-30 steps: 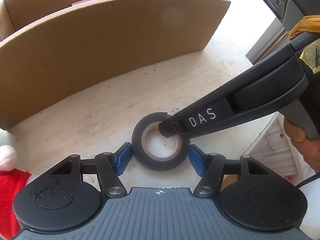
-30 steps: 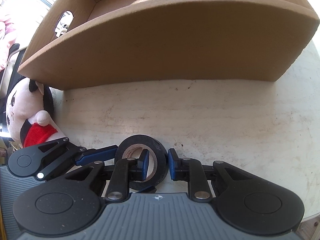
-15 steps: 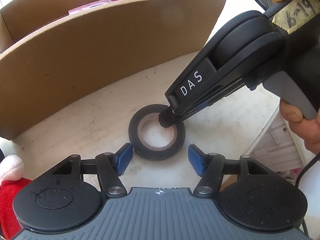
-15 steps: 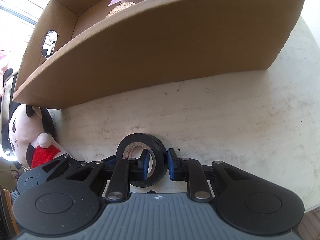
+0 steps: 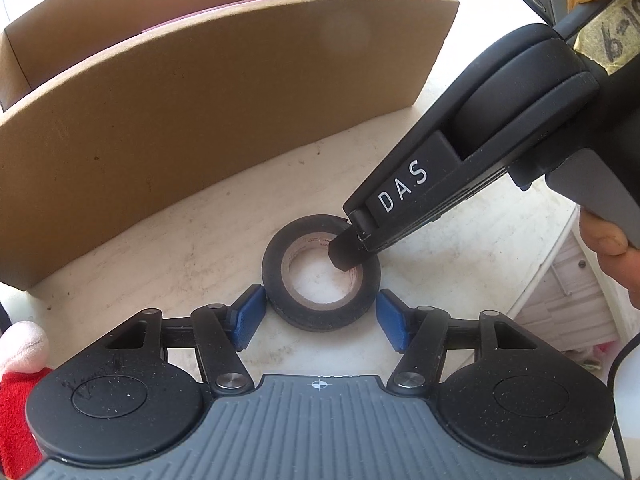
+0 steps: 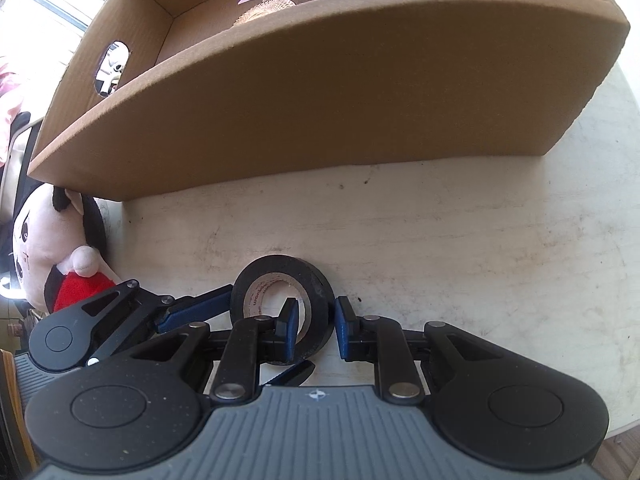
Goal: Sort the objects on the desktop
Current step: 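Close the right gripper on the black tape roll, then lift the tape roll with the right gripper and carry it over the box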
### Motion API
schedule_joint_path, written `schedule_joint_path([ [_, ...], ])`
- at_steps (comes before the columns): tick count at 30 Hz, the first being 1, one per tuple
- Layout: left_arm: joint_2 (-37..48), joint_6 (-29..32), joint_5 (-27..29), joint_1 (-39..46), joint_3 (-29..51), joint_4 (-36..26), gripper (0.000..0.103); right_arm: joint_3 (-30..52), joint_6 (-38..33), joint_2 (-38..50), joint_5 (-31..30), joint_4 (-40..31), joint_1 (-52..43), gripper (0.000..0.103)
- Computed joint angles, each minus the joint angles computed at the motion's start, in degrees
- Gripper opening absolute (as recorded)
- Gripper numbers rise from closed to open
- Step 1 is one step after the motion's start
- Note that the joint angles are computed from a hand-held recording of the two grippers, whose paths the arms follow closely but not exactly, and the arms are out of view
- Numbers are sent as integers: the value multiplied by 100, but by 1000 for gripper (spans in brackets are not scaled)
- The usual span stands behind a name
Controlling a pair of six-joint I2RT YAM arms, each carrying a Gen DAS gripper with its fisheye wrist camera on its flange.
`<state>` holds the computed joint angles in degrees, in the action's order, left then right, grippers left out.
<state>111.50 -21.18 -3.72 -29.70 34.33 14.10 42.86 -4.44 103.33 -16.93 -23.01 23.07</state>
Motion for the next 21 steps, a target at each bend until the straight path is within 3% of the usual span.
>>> schedule_joint_path([
  [21,398,429,63,433,814,-145,62,-36,96,-343,-57,-314,30,23],
])
